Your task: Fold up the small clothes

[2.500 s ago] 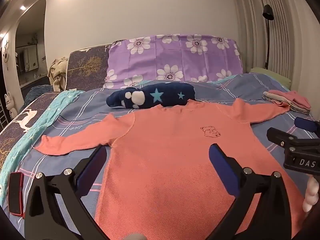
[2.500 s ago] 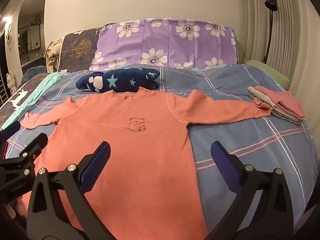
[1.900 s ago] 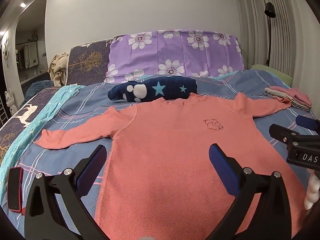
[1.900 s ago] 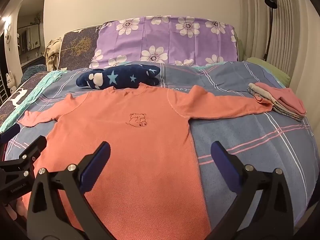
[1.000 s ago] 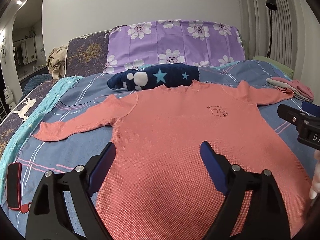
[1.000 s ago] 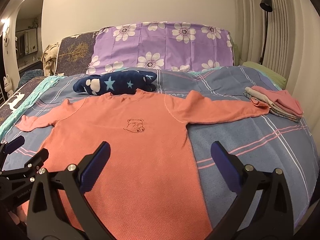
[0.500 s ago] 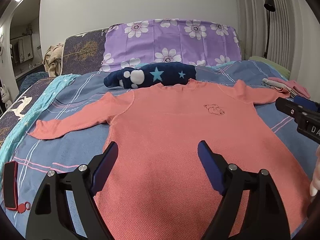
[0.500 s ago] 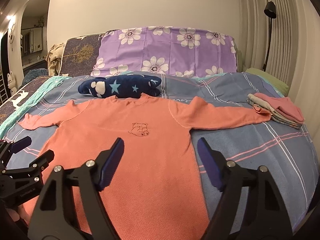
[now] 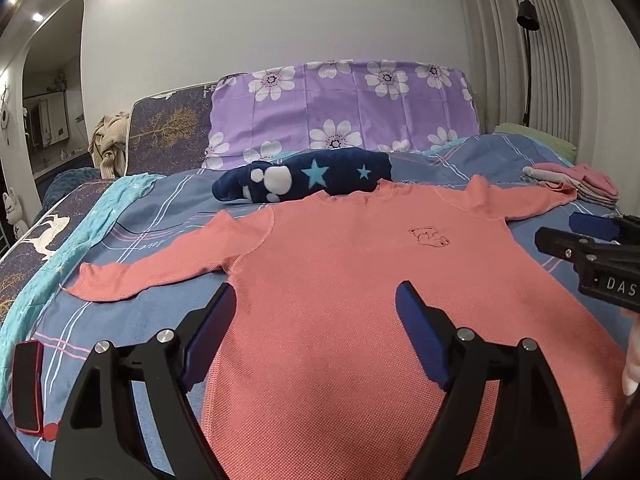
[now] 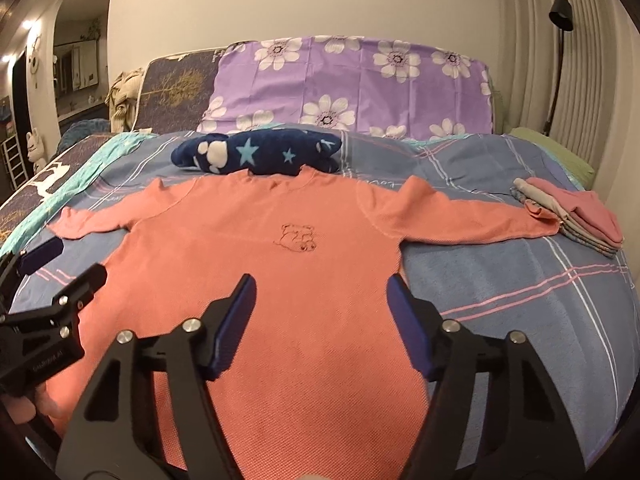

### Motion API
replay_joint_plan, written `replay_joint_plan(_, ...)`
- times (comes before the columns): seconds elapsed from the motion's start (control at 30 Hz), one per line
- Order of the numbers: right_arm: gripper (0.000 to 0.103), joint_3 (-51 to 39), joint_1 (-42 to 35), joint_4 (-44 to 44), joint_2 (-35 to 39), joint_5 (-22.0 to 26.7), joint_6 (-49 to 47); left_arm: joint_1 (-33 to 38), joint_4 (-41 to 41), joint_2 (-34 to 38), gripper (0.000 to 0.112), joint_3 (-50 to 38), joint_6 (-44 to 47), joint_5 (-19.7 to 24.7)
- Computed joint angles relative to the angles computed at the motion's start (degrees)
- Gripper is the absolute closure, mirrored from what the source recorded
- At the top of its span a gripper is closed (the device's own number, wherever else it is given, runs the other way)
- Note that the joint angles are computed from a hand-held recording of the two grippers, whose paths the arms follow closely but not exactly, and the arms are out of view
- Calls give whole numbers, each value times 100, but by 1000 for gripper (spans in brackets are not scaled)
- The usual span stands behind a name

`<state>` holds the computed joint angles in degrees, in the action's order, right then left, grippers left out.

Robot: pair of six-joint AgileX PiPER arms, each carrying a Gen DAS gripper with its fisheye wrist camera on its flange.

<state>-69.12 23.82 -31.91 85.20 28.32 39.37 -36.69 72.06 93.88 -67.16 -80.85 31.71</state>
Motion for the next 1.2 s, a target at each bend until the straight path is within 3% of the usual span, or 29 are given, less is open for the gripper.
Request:
replay_joint_plan(0.23, 36, 20, 11, -112, -14, 17, 212, 160, -317, -61, 33, 44, 167, -190)
replay_joint_plan(0.57, 35, -73, 9, 102, 108, 72, 53, 509, -1603, 4, 33, -20, 1276, -554)
replay_joint_plan(0.8, 35, -159, -45, 263, 221, 95, -131, 738, -2170, -6, 45, -23, 1821, -806)
replay_joint_plan(0.93, 34, -229, -83, 303, 281, 129, -249, 901, -2360, -74, 45, 33, 1958, -931)
replay_joint_plan(1.07, 33, -303, -152, 463, 340, 153, -476, 1436, -3512, -175, 39, 35, 2882, -1215)
replay_joint_plan(1.2, 32, -423, -251, 734, 437, 194, -784, 1858, -3755, -357, 39, 148, 3011, -1238)
